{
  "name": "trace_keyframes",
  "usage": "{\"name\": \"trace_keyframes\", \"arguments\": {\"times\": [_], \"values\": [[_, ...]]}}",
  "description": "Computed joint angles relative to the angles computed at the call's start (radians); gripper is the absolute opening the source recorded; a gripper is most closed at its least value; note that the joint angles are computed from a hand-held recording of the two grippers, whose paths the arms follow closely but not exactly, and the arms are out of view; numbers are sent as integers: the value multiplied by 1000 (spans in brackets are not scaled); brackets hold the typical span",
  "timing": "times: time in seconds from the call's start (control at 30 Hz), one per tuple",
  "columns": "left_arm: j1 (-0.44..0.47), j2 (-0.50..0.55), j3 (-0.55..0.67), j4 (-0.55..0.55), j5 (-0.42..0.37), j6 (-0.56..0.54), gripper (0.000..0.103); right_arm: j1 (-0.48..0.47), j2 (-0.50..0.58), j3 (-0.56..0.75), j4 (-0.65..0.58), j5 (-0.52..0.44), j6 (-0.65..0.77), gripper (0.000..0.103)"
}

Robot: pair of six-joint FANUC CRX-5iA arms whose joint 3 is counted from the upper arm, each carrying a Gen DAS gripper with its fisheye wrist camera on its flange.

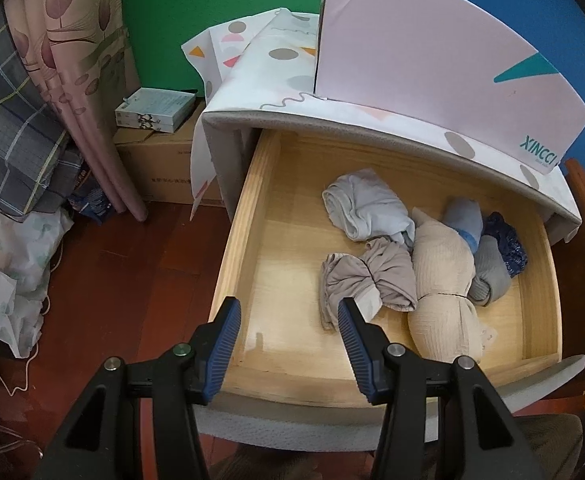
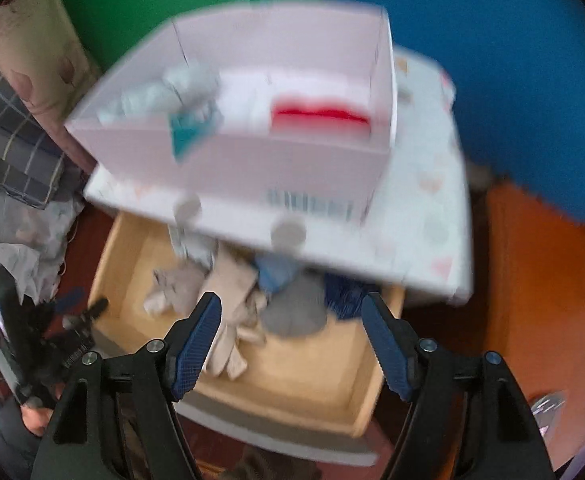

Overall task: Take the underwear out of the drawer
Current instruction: 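Move the right tool back into the drawer onto the grey sock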

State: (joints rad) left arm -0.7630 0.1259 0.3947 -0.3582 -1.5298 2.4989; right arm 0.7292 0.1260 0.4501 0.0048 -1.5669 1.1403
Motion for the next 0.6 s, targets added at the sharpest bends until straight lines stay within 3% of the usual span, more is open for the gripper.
{"name": "trace_keyframes", "arguments": {"times": [0.3, 0.6], "values": [[10, -9, -14, 13, 12, 2, 52, -28, 53, -165, -57, 81, -94, 56], [14, -14, -22, 20, 24, 0, 52, 3, 121, -187, 18, 171, -111, 56]]}}
